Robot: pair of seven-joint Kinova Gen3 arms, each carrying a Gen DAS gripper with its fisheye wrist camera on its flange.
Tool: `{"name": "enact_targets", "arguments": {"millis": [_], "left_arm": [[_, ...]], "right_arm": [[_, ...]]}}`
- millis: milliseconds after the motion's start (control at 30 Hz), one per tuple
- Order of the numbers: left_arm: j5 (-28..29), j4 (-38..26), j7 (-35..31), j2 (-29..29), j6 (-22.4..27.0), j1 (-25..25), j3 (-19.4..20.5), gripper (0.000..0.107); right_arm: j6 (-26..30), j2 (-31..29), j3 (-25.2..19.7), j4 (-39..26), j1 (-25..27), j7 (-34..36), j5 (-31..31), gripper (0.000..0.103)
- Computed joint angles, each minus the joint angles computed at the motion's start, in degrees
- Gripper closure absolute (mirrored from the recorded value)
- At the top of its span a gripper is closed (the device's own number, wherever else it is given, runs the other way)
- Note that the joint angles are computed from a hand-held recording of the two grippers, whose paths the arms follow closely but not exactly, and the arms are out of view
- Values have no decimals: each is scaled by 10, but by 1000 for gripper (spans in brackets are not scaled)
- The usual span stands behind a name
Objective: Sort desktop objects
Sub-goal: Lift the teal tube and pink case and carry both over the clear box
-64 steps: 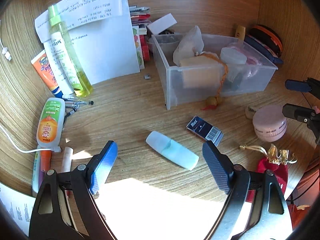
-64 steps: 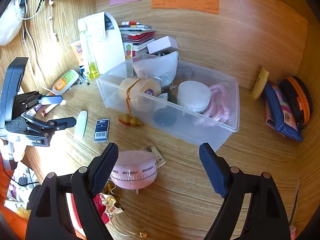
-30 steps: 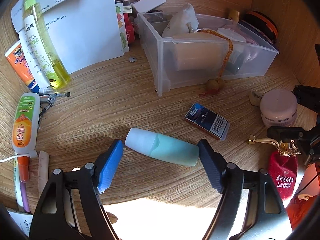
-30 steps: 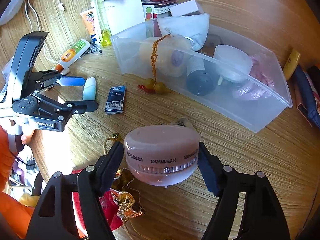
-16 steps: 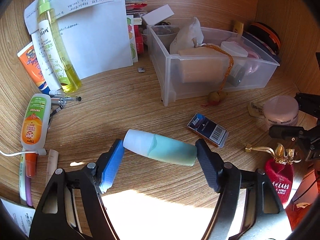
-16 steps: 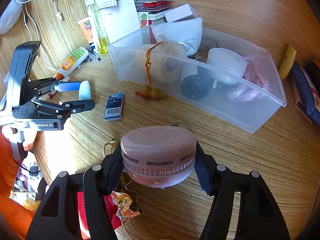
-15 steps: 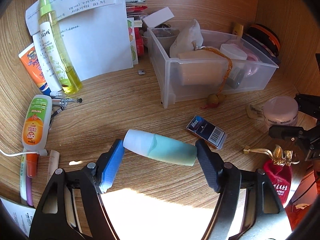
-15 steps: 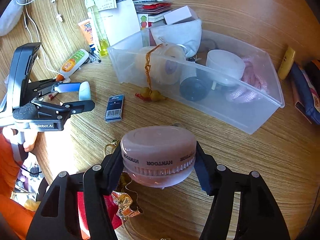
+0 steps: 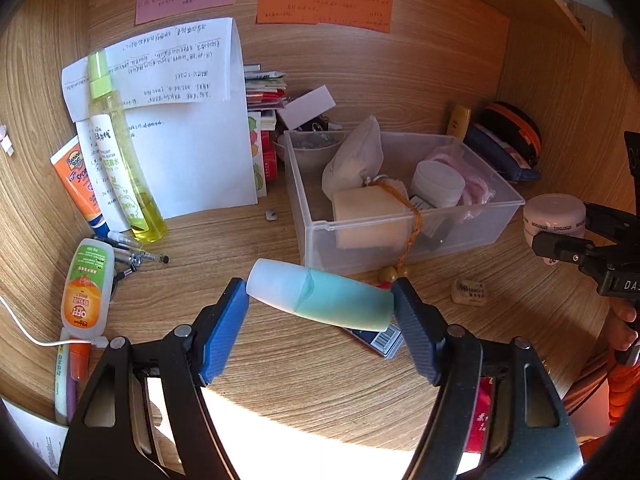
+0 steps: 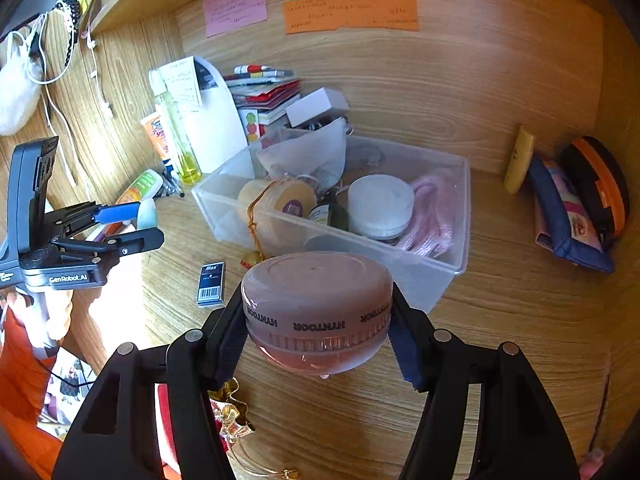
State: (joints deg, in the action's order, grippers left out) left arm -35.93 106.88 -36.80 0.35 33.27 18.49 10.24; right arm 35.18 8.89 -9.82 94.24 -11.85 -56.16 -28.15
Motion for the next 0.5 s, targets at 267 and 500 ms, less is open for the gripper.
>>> {"name": "enact_targets", "arguments": {"millis": [267,500], "left_arm": [[12,-36,-30,18,3,5,-7,35],[32,-66,-60,38,-3,7,-23,35]], "right_arm": [[-21,0,9,-15,9,-14,5,43],[-23,28,13,-52,10,-52,34,43]]}}
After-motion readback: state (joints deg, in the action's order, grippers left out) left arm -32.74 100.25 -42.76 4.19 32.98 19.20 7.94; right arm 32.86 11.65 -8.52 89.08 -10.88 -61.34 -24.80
